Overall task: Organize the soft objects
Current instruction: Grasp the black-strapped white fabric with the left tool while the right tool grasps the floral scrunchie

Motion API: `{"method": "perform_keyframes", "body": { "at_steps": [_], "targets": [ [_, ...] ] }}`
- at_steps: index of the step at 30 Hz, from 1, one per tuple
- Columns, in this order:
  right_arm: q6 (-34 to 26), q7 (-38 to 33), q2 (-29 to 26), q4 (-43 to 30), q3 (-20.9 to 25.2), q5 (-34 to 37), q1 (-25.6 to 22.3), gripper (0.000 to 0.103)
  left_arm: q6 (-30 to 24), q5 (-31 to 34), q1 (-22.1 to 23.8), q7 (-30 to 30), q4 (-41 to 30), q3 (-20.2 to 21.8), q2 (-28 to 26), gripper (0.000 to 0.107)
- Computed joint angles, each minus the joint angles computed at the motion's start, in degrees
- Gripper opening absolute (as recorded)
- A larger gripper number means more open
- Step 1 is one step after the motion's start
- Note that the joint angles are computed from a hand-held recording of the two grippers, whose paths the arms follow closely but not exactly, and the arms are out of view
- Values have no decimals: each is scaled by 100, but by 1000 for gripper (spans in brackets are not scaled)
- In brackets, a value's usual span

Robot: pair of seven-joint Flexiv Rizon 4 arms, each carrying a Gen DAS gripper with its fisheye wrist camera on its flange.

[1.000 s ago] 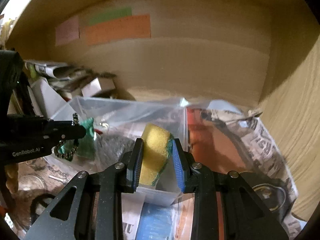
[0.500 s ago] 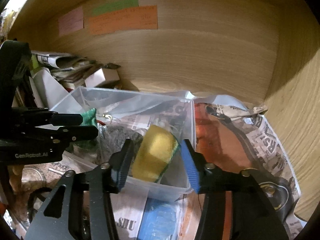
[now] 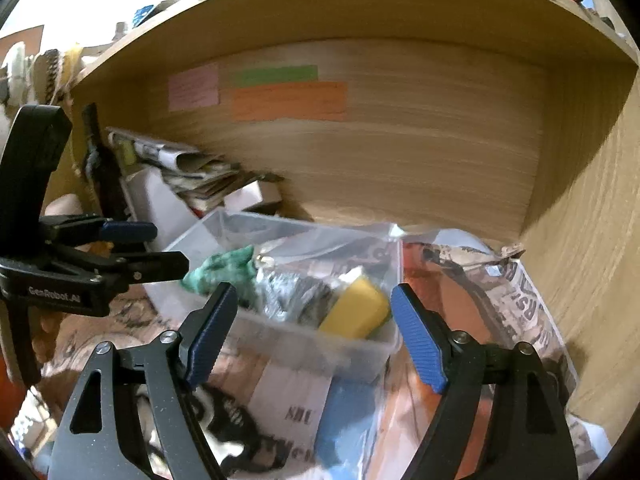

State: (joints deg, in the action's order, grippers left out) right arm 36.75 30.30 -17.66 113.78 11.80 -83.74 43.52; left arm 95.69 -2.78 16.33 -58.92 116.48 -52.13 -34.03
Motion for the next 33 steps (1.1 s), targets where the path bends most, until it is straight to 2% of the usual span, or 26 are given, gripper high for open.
{"method": "perform_keyframes", "body": {
  "at_steps": [9, 16, 18, 23, 28, 30, 33],
  "targets": [
    [-168, -1, -126, 107, 146, 611, 240, 77, -268, 25, 292, 109, 610, -61, 157, 84],
    [-382, 22, -141, 288, 246, 1380, 409, 77, -475, -168, 61, 287, 839, 290, 136, 84],
    [-268, 25, -129, 371, 261, 1488, 395, 77, -598, -276, 105, 351, 879, 235, 55, 84],
    [-138, 118, -137, 453, 258, 1543, 446, 77, -849, -494, 319, 601, 945, -85, -109, 56],
    [-121, 235, -145, 451, 229, 1440, 499, 77, -628, -503, 351, 579, 1028, -192, -22, 32],
    [-138, 283, -124, 459, 227, 1390, 512, 77, -540, -454, 493, 529, 1032, -373, -54, 24],
    [-139, 354, -106, 454, 223, 1293, 519, 77, -541, -336, 740, 456, 987, -677, -111, 18]
  ]
}}
